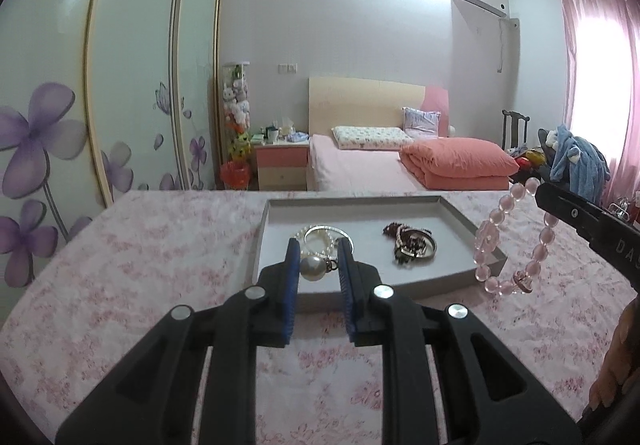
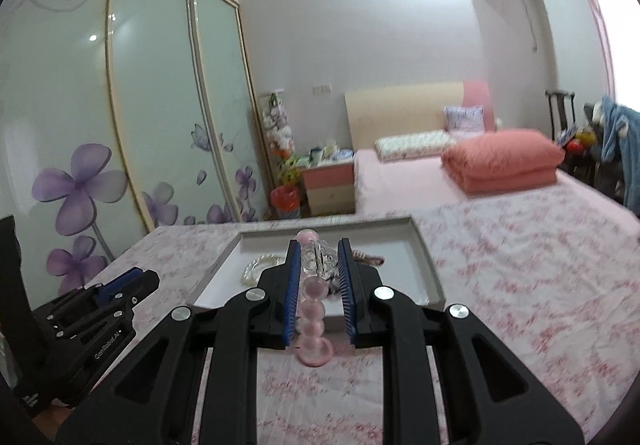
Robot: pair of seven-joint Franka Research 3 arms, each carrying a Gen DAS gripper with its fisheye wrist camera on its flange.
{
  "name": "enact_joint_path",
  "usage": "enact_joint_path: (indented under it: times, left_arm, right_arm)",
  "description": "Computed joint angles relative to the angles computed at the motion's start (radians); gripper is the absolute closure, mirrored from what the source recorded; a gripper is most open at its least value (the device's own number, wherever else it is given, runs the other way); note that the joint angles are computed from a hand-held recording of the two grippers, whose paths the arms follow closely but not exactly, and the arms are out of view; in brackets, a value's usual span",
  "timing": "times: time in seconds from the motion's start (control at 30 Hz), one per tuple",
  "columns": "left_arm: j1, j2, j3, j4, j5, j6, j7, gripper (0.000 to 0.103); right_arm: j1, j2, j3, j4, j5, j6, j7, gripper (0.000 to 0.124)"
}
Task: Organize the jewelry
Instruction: 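Lift pink bracelet with right tool while left tool carries pearl earring over tray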
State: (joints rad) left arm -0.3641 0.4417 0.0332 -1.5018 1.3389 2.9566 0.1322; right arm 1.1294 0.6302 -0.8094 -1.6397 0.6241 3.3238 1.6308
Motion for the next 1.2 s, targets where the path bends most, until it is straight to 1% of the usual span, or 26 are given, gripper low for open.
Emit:
enact_joint_path:
  times: [0.03, 0.1, 0.2, 0.27, 0.43, 0.57, 0.67, 0.83, 0.93, 0.97, 1.07, 1.13, 1.2]
  left_arm:
    - [-0.001, 0.004, -0.001, 0.008, -0.002, -0.006, 0.005, 0.083]
    - [-0.002, 0.012, -0.004, 0.025, -0.015, -0.014, 0.024, 0.083]
    - [-0.003, 0.028, -0.003, 0.053, -0.037, -0.016, 0.051, 0.083]
    - [-0.001, 0.046, -0.006, 0.081, -0.069, -0.017, 0.087, 0.083]
    - [-0.016, 0.084, 0.012, 0.138, -0.131, -0.025, 0.147, 0.083]
    - [-0.029, 0.11, 0.034, 0.171, -0.164, -0.025, 0.168, 0.083]
    - [-0.031, 0.131, 0.04, 0.196, -0.202, -0.024, 0.2, 0.083]
    - [-0.015, 0.198, 0.02, 0.276, -0.33, -0.032, 0.333, 0.083]
    - [-0.002, 0.255, -0.001, 0.35, -0.429, -0.053, 0.437, 0.083]
    - [0.005, 0.282, -0.014, 0.387, -0.468, -0.066, 0.479, 0.083]
    - [0.009, 0.353, -0.024, 0.485, -0.55, -0.099, 0.571, 0.083]
    - [0.009, 0.402, -0.029, 0.553, -0.6, -0.122, 0.629, 0.083]
    - [0.013, 0.466, -0.042, 0.645, -0.658, -0.155, 0.698, 0.083]
  right_arm:
    - [0.027, 0.019, -0.039, 0.003, 0.008, 0.002, 0.004, 0.104]
    - [0.064, 0.052, -0.095, 0.009, 0.026, 0.004, 0.007, 0.104]
    - [0.092, 0.089, -0.147, 0.026, 0.041, -0.001, 0.013, 0.104]
    - [0.088, 0.108, -0.159, 0.047, 0.04, -0.005, 0.02, 0.104]
    - [0.056, 0.14, -0.158, 0.1, 0.022, -0.015, 0.045, 0.104]
    - [0.049, 0.168, -0.173, 0.125, 0.001, -0.026, 0.081, 0.104]
    - [0.04, 0.194, -0.187, 0.148, -0.02, -0.041, 0.119, 0.104]
    - [-0.021, 0.226, -0.165, 0.226, -0.082, -0.088, 0.19, 0.104]
    - [-0.088, 0.252, -0.128, 0.305, -0.121, -0.131, 0.231, 0.104]
    - [-0.101, 0.259, -0.121, 0.323, -0.133, -0.14, 0.245, 0.104]
    - [-0.16, 0.296, -0.099, 0.406, -0.169, -0.181, 0.29, 0.104]
    - [-0.204, 0.313, -0.071, 0.462, -0.194, -0.21, 0.311, 0.104]
    - [-0.268, 0.338, -0.027, 0.546, -0.217, -0.256, 0.329, 0.104]
